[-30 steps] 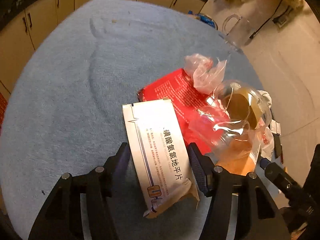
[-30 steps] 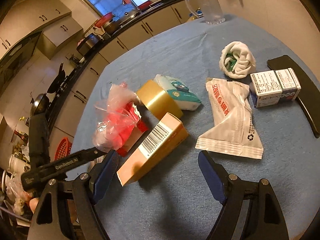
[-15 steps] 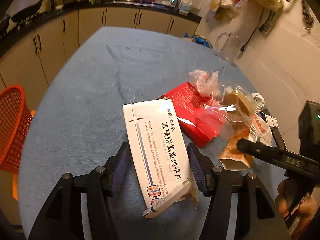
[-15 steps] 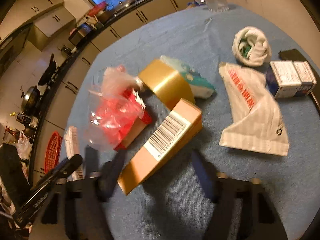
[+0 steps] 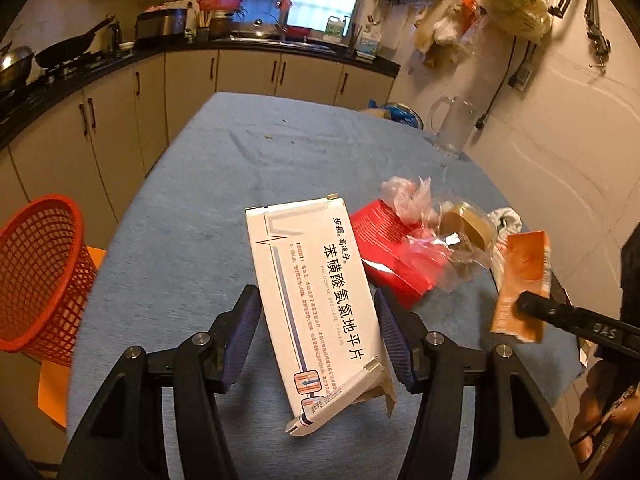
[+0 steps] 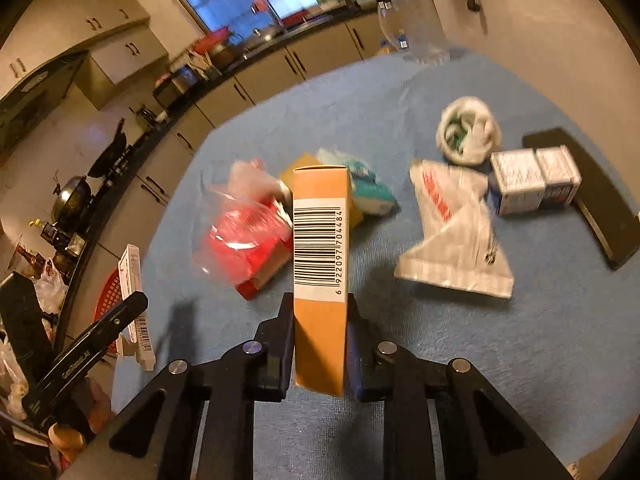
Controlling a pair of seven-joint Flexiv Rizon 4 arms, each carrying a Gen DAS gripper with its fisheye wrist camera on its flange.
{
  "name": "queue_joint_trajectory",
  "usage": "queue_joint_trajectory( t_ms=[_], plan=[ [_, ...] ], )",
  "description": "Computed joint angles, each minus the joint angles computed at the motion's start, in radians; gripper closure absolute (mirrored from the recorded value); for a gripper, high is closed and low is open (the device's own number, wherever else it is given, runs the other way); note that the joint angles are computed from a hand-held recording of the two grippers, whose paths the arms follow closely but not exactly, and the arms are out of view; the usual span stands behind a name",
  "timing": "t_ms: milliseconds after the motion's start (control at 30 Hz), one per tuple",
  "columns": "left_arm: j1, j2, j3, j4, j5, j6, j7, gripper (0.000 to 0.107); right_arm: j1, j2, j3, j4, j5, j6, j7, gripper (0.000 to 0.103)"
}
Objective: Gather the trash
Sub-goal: 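Carry both boxes over the red wastebasket and open both tools to drop them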
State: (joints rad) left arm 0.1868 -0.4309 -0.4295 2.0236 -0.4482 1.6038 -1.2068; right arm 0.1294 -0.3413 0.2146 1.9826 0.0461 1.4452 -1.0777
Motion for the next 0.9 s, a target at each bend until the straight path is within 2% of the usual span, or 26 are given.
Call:
queue_joint_trajectory(
  t_ms=[67, 133, 267, 367, 433, 533, 567, 600, 700, 767, 867, 900],
  plan=[
    [0.018, 0.009, -0.012, 0.011, -0.004, 0.012, 0.002, 0.049, -0.001, 0.011, 0.007, 0.007, 0.002, 0.019, -0.009, 0.079],
    [0.066, 0.024, -0.055, 0.036, -0.008, 0.035, 0.010, 0.049, -0.012, 0.010, 0.036, -0.006, 0.020, 0.035, -0.033, 0.079],
    [0.142, 0.060, -0.096, 0.069, 0.000, 0.063, -0.003, 0.049, -0.058, -0.005, 0.143, -0.058, 0.076, 0.046, -0.146, 0.079],
    [0.219, 0.093, -0.128, 0.100, 0.010, 0.088, -0.026, 0.049, -0.057, -0.040, 0.202, -0.129, 0.099, 0.021, -0.227, 0.079],
    [0.235, 0.114, -0.103, 0.114, 0.026, 0.101, -0.054, 0.049, -0.090, -0.081, 0.281, -0.200, 0.149, -0.022, -0.315, 0.079],
    [0.253, 0.140, -0.041, 0.118, 0.044, 0.094, -0.081, 0.049, -0.059, -0.143, 0.311, -0.303, 0.174, -0.090, -0.383, 0.079],
    [0.238, 0.146, 0.006, 0.118, 0.047, 0.093, -0.089, 0.049, -0.054, -0.164, 0.324, -0.335, 0.188, -0.111, -0.408, 0.079],
    [0.225, 0.150, 0.048, 0.114, 0.050, 0.086, -0.094, 0.049, -0.037, -0.188, 0.326, -0.373, 0.193, -0.133, -0.423, 0.079],
    [0.236, 0.149, 0.102, 0.114, 0.038, 0.076, -0.077, 0.049, 0.019, -0.259, 0.325, -0.486, 0.205, -0.199, -0.462, 0.079],
    [0.206, 0.135, 0.171, 0.096, 0.038, 0.063, -0.079, 0.049, 0.055, -0.309, 0.320, -0.565, 0.217, -0.254, -0.477, 0.079],
    [0.257, 0.107, 0.155, 0.084, 0.013, 0.062, -0.049, 0.049, 0.121, -0.381, 0.300, -0.686, 0.226, -0.327, -0.487, 0.079],
    [0.246, 0.091, 0.180, 0.069, 0.014, 0.055, -0.052, 0.049, 0.140, -0.395, 0.292, -0.715, 0.233, -0.338, -0.491, 0.079]
  ],
)
